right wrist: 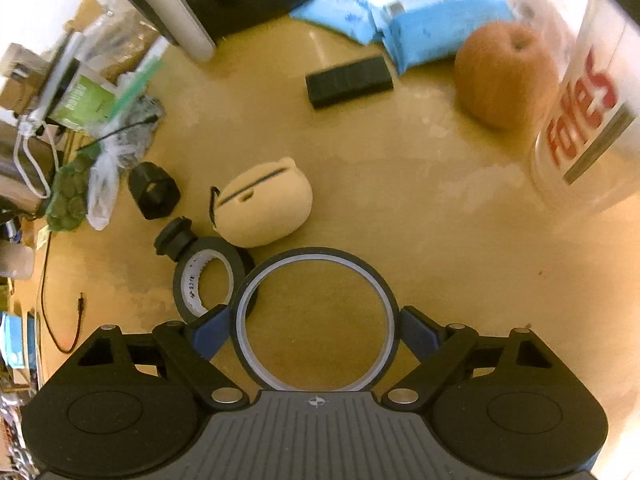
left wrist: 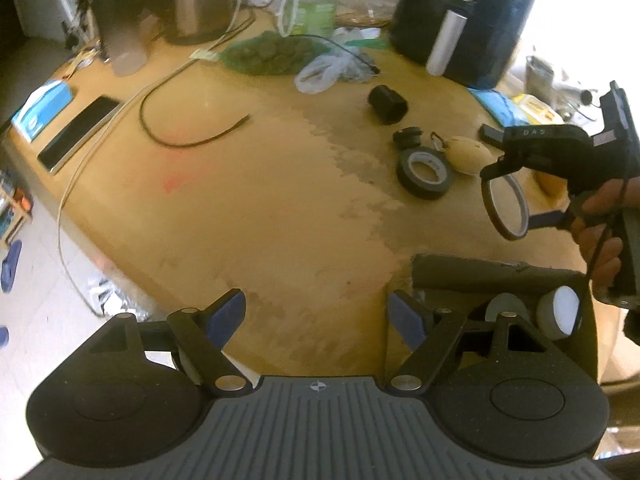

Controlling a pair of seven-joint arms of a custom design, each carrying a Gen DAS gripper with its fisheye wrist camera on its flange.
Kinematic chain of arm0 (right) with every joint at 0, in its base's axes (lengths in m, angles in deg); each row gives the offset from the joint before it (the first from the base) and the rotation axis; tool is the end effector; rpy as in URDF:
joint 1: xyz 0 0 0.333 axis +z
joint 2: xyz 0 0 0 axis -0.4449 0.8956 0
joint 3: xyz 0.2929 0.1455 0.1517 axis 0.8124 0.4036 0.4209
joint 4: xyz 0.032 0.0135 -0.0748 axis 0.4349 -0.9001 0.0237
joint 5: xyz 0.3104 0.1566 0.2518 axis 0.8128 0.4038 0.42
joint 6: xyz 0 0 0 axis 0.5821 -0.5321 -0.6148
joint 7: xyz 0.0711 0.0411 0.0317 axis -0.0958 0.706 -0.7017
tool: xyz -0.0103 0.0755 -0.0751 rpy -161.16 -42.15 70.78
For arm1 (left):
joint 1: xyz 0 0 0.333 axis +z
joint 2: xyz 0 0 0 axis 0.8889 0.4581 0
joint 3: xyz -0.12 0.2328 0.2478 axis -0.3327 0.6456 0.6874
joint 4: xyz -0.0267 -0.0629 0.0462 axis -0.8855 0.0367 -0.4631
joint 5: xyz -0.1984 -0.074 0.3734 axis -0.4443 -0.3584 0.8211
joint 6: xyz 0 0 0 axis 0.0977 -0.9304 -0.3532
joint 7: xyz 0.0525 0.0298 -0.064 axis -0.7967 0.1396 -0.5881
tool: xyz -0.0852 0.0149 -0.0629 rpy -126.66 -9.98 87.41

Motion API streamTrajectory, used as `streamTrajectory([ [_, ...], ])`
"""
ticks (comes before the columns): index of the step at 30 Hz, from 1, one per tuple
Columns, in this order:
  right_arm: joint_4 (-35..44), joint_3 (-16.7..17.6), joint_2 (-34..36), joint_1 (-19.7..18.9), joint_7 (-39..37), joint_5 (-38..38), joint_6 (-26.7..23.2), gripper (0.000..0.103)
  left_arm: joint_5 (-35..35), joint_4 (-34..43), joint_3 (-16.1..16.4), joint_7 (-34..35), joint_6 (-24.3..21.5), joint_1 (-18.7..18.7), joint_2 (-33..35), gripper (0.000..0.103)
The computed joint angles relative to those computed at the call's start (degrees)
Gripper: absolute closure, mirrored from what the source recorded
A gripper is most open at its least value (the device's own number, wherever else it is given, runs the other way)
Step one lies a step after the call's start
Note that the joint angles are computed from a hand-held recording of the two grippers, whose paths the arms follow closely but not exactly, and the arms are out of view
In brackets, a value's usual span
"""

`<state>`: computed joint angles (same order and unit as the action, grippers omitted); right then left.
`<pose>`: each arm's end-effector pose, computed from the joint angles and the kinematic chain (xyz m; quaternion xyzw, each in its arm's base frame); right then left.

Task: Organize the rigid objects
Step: 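Lift the ring with the right tool while the left tool reaches to the black tube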

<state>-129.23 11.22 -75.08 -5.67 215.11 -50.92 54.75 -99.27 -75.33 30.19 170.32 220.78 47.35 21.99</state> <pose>0.4697 0.2800 0.4971 -0.3355 0.9237 -0.0199 0.1840 0.4292 -0.2075 0.5602 -0.5438 0.7998 -0.2324 0.1025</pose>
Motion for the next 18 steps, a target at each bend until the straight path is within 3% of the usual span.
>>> streamTrajectory([
  [9,-2.2,1.9,-4.6,-0.3,-3.6,-7.2,-0.2,0.012,-1.2,2.7,0.0,4.0,0.3,-1.4,2.9,0.024],
  [18,-3.8,4.0,-8.6,-0.4,-7.7,-12.7,-1.7,0.012,-5.4,5.2,0.4,8.9,4.1,-3.1,6.2,0.024],
])
